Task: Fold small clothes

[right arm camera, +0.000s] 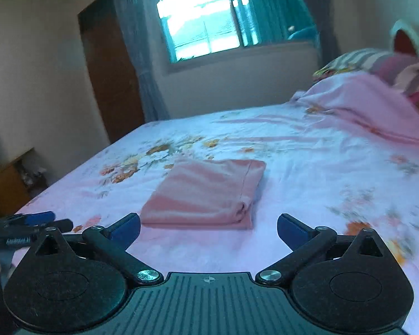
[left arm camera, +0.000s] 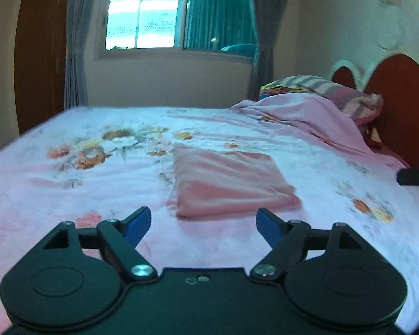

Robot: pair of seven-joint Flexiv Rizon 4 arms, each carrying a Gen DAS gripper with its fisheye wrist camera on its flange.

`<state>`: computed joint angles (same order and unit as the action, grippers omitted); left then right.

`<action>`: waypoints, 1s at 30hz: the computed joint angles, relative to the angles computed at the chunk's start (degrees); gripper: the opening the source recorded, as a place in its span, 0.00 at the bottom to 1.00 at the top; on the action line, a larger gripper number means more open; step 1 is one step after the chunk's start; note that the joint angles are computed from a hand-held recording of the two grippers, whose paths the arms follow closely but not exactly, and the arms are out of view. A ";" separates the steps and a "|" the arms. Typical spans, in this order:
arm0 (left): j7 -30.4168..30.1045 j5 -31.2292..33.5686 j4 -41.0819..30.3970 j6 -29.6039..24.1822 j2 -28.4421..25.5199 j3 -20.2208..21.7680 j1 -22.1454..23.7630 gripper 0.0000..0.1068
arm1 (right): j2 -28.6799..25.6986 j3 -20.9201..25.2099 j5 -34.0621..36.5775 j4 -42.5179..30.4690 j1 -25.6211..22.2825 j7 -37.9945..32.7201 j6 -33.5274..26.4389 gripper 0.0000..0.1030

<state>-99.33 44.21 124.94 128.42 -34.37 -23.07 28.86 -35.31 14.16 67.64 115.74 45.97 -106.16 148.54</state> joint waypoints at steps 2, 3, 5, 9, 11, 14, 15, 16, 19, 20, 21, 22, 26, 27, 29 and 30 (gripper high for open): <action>-1.59 2.63 3.32 -0.13 2.65 -1.49 2.30 0.76 | -0.08 0.28 8.94 -5.52 3.25 -8.80 1.03 1.00; -2.88 4.97 4.45 0.22 3.40 -3.06 4.41 0.76 | -1.09 1.35 9.86 -5.94 4.60 -9.05 3.98 1.00; -3.74 6.45 7.28 3.82 5.31 -1.69 4.83 0.76 | -2.86 3.15 12.99 -8.48 6.80 -11.57 8.85 1.00; -1.20 4.82 10.29 11.05 6.31 5.87 -0.67 0.76 | -5.17 6.87 13.97 -11.17 8.46 -13.36 13.52 1.00; 2.64 0.55 12.64 14.42 7.00 11.32 -5.68 0.76 | -6.15 8.02 13.81 -12.42 8.43 -14.64 15.48 1.00; 3.29 -1.78 14.74 17.06 7.26 14.81 -8.30 0.76 | -7.54 9.37 14.23 -14.52 8.25 -17.02 19.06 1.00; 3.09 -1.44 15.24 17.62 7.34 15.35 -8.33 0.76 | -7.87 9.96 14.03 -14.56 8.51 -16.91 20.37 1.00; 2.82 -0.10 15.25 18.20 7.13 15.57 -7.92 0.76 | -8.10 10.43 13.58 -14.63 8.40 -17.23 20.84 1.00; 2.84 -0.04 15.73 18.01 7.71 16.70 -8.41 0.76 | -8.39 11.48 13.03 -15.11 8.53 -18.99 22.27 1.00; 2.15 0.22 15.87 17.25 8.47 16.55 -8.17 0.76 | -8.46 11.78 12.66 -14.90 8.35 -18.79 22.26 1.00; 1.41 0.68 15.89 17.42 8.67 16.45 -7.80 0.76 | -8.48 12.09 12.79 -15.04 8.16 -18.69 22.23 1.00; 0.43 1.31 15.71 16.96 9.05 16.21 -7.34 0.76 | -8.50 12.29 12.79 -15.04 8.08 -18.23 22.42 1.00; 0.23 -0.61 16.86 16.87 9.82 17.81 -8.34 0.76 | -8.24 12.64 12.04 -14.39 8.26 -17.07 22.98 1.00; -0.30 -0.57 16.87 16.49 9.88 17.71 -8.08 0.76 | -8.26 12.63 12.02 -14.42 8.47 -17.32 23.20 1.00; -1.51 0.05 16.54 15.94 9.84 17.18 -7.52 0.76 | -8.31 12.66 12.29 -14.74 8.66 -18.67 23.28 1.00; -0.78 -0.52 16.77 16.84 9.39 17.70 -8.13 0.74 | -8.38 12.56 12.54 -15.05 8.82 -19.36 23.71 1.00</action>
